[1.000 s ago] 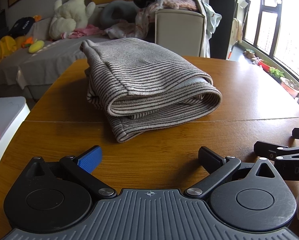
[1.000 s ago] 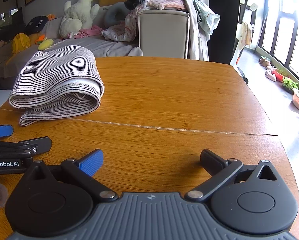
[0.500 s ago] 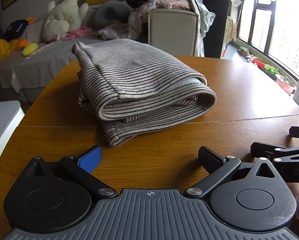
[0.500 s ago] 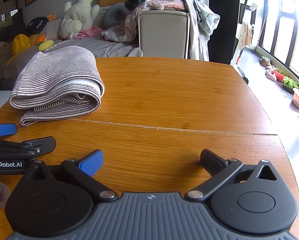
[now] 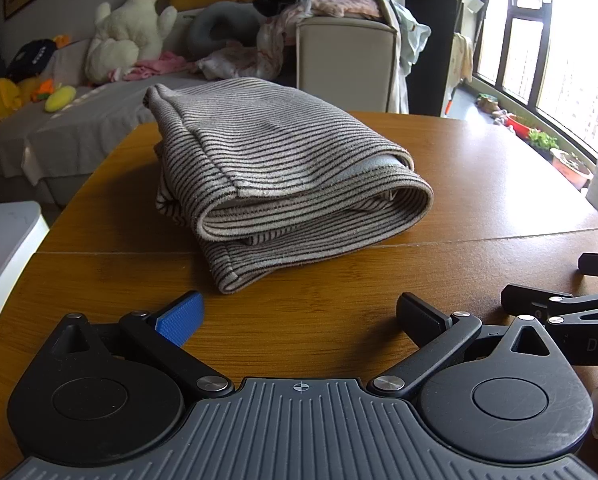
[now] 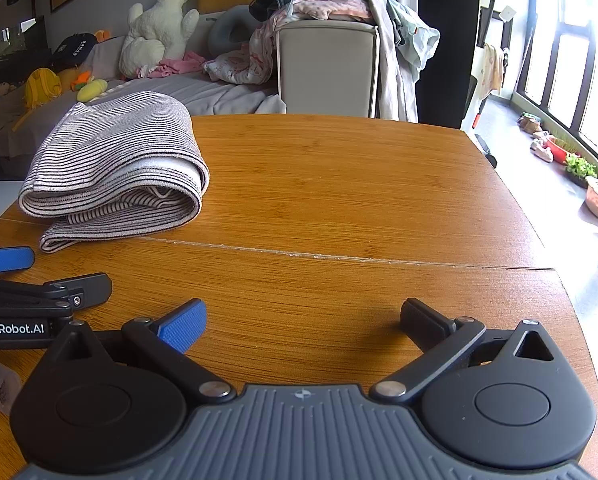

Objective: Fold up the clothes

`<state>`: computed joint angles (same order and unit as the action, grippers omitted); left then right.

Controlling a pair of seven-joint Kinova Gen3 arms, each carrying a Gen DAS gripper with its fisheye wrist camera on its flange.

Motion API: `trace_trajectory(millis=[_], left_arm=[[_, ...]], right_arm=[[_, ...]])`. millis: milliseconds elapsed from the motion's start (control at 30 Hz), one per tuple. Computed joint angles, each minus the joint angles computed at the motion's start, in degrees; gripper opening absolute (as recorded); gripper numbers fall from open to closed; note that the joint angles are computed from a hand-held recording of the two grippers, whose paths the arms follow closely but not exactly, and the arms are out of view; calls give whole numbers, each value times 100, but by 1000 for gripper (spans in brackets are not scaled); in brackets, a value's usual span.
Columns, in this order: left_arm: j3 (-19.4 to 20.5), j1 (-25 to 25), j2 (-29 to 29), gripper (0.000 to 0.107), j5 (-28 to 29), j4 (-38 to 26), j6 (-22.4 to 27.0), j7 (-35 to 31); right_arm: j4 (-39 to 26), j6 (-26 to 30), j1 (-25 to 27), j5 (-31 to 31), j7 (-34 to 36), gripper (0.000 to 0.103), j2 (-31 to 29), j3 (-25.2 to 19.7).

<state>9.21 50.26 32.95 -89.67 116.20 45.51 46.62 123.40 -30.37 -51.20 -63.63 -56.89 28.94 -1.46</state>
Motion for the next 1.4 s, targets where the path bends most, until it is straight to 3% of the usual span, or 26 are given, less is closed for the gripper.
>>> trace_trajectory(millis=[367, 633, 1400], left_arm=[[2, 1, 1, 103, 4, -3, 2, -2], [2, 2, 1, 103, 6, -3, 3, -2], [-8, 8, 7, 103, 12, -10, 3, 1]], right_arm=[[-8, 9, -3, -31, 65, 103, -3, -6], [0, 221, 65, 445, -63, 103, -34, 36], [-150, 413, -56, 457, -57, 103, 26, 323]])
